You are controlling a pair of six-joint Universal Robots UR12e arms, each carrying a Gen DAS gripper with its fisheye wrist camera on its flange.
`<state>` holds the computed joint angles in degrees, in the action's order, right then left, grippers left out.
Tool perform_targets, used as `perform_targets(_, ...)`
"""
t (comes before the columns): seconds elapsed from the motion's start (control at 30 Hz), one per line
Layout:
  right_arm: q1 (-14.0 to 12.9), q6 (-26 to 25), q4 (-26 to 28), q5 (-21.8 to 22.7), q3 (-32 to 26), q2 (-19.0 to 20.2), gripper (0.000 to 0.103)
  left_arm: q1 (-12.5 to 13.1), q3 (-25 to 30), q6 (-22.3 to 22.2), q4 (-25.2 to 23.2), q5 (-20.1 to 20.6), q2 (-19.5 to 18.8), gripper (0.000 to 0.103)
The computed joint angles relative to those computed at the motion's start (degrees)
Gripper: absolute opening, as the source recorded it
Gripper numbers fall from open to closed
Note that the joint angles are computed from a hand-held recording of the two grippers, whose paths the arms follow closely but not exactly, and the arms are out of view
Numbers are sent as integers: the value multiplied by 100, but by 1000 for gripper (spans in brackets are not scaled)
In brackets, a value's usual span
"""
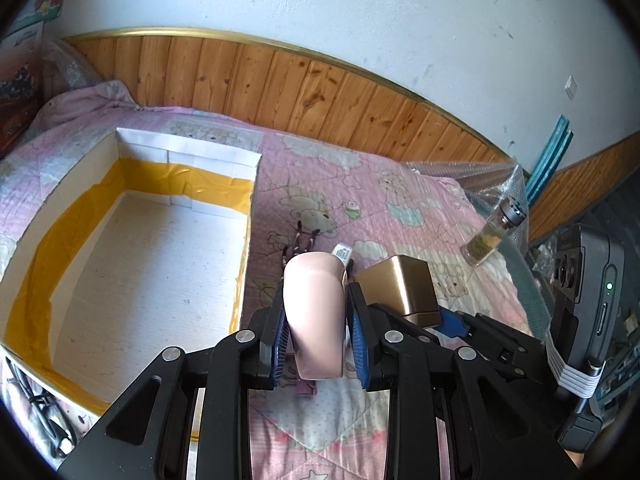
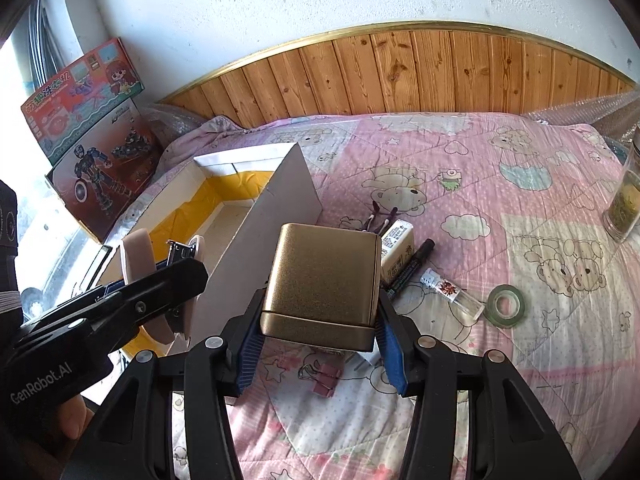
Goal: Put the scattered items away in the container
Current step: 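Lift the pink cylinder and gold box and carry both over the white box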
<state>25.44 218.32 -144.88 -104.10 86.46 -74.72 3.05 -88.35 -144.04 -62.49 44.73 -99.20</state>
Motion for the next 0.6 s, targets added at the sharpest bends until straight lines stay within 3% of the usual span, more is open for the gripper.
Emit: perform_targets(0.6,82,-185,-155,37,-219,140,52,107,175,-405,177,-41,-104,28)
